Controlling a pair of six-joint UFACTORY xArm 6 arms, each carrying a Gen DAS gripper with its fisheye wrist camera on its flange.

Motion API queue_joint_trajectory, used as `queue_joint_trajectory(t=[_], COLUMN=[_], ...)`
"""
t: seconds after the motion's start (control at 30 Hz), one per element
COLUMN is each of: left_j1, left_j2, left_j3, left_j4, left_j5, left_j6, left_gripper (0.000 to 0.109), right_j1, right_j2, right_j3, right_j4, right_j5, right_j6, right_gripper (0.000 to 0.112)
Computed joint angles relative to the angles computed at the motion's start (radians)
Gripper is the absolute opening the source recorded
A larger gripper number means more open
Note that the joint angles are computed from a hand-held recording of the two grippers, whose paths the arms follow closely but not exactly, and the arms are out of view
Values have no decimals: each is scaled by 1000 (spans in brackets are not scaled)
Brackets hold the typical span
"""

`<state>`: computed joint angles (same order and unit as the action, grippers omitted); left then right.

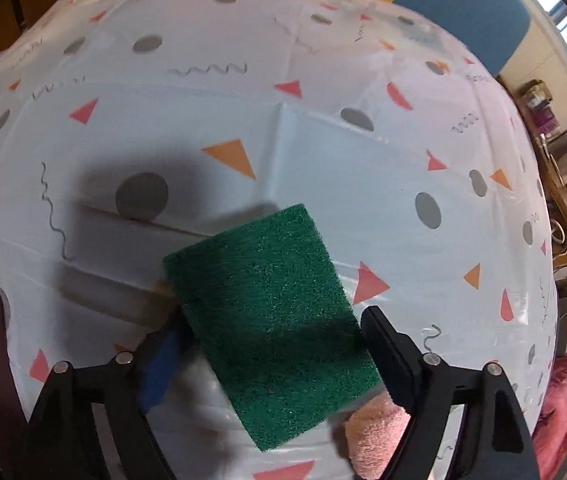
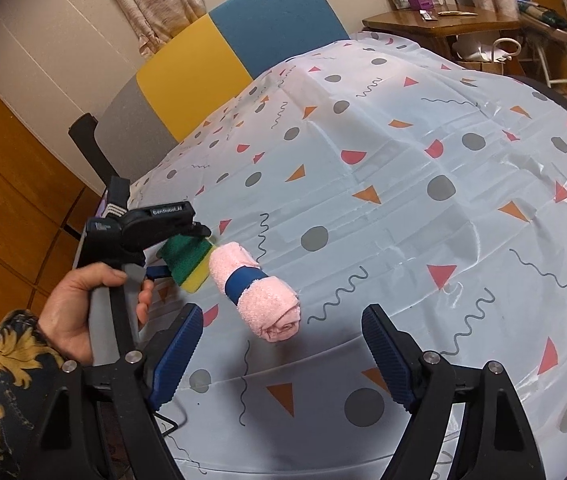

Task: Organize soft objects
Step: 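Grasp the green-and-yellow scouring sponge with the left gripper, then grasp the rolled pink towel with the right gripper while the left gripper holds the sponge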

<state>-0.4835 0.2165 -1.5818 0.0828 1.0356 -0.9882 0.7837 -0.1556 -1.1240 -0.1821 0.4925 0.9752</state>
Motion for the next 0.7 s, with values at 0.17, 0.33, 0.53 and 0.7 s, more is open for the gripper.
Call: queue_joint_trajectory(t=[0.17,0.33,0.53,0.7], left_j1=[-16,-79,-229,-385], left_j2=[-86,-236,-401,-490], left_j3=[96,237,386,484], left_j4=[6,46,104,166], left_j5=[-13,-6,7,16], left_j6=[37,37,-1,-48], left_gripper=[78,78,79,79], right_j1=[-1,-3,-1,3], right_j2=[3,-3,-8,-2], right_j3=[-3,4,8,7], right_j4=[-8,-28,-68,-80], right_j5=[12,22,51,66], right_j6=[3,27,65,67], right_gripper=[82,82,82,82])
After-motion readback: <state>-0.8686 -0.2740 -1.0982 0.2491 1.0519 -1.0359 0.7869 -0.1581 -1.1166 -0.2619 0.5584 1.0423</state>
